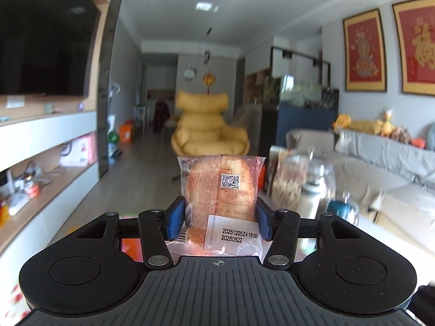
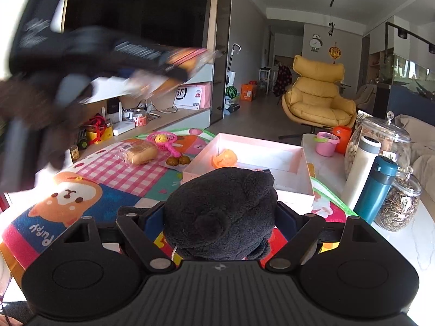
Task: Organize objects
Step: 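Release the bread into the box with the left tool while the right releases the cat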
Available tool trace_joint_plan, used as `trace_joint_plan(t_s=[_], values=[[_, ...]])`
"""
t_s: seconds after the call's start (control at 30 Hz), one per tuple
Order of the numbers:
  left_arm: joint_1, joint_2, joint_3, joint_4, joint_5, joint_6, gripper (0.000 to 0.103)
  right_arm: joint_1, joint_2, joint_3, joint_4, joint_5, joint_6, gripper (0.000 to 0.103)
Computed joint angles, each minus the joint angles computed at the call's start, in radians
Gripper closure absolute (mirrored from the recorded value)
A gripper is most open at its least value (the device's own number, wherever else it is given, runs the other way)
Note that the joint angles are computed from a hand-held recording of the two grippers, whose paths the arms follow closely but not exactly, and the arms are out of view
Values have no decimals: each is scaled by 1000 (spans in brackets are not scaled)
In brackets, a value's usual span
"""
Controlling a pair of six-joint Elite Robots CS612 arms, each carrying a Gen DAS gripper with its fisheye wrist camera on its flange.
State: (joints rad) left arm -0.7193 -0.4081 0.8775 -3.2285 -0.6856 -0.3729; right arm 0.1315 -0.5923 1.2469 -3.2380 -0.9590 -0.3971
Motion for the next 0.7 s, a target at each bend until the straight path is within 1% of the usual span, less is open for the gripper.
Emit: trace_joint_plan(t_s=[0.03,0.1,0.13,0.17,0.2,0.23,0.27,0.37,0.4,0.47,0.53,0.63,0.7], values=[[13,18,-34,36,-52,-30,44,-1,0,0,-4,0,4,20],[43,38,-81,198,-171,-132,43,-2,0,1,-1,-3,4,20],[51,54,-108,257,-192,-156,45,-2,-1,2,4,-8,-1,20],[55,68,-125,280,-196,-158,47,-2,-2,3,7,-16,-7,20],[57,78,-131,272,-193,-151,47,-2,-1,4,11,-24,-12,20],[58,81,-124,243,-195,-152,47,-3,0,4,17,-31,-15,20],[60,78,-105,208,-198,-169,47,-4,1,0,27,-37,-16,20],[58,39,8,92,-194,-263,47,0,10,-26,89,-65,-4,20],[56,22,56,50,-200,-277,47,1,13,-40,108,-69,8,20],[49,-16,158,-16,-207,-291,47,-1,22,-78,128,-52,40,20],[42,-52,250,-58,-212,-307,47,1,38,-141,130,-40,86,20],[29,-92,339,-31,-217,-368,47,16,90,-290,113,-59,158,20],[23,-105,375,-23,-224,-410,47,33,142,-422,142,-95,204,19]])
